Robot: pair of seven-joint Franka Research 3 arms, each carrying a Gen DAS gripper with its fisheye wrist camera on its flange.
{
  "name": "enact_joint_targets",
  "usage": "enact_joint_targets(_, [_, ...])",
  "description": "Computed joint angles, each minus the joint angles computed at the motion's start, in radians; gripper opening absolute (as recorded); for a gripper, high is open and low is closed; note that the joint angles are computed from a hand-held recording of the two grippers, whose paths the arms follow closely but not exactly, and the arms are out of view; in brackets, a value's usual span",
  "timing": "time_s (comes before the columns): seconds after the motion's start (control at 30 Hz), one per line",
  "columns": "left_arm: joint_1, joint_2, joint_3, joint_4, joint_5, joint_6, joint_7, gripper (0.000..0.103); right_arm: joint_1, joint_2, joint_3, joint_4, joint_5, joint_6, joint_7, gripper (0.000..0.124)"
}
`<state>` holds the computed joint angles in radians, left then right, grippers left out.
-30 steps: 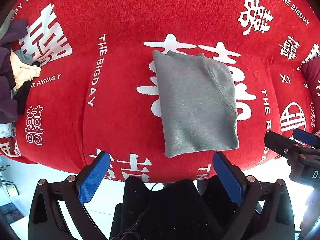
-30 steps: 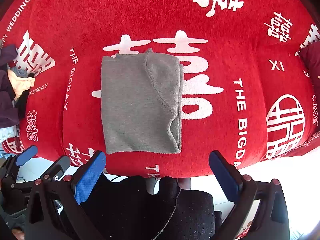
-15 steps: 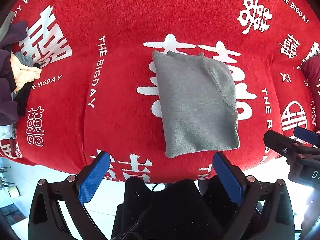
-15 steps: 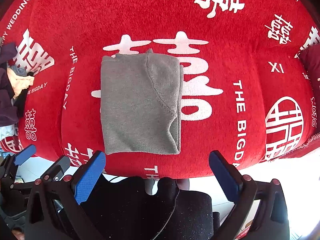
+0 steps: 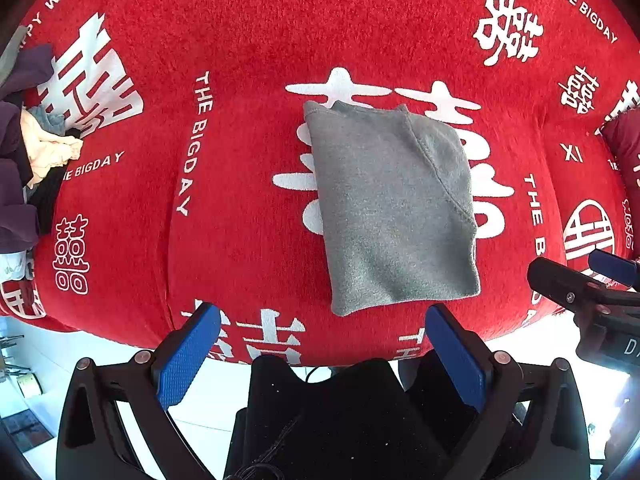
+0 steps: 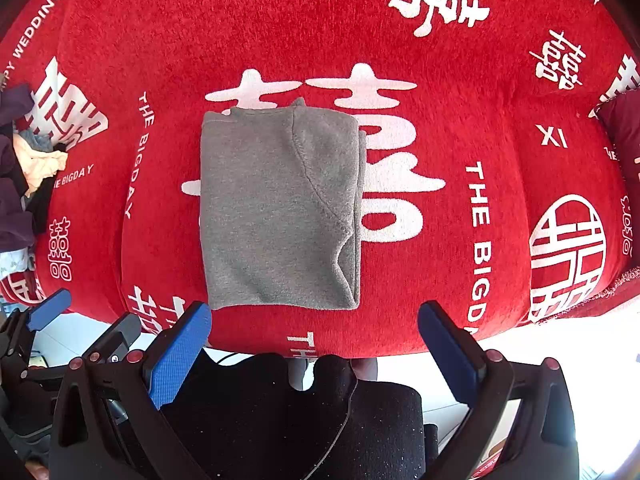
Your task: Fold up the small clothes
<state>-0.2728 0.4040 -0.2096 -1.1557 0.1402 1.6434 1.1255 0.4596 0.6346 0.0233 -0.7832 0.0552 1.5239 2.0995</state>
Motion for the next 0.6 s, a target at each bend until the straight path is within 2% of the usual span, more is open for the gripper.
enact_joint_targets(0.6, [-0.001, 0.004, 0.003, 0.003, 0.015, -0.001, 0.021, 0.102, 0.0, 0.002, -0.001, 0.003, 0.001, -0.002, -0.002, 0.103])
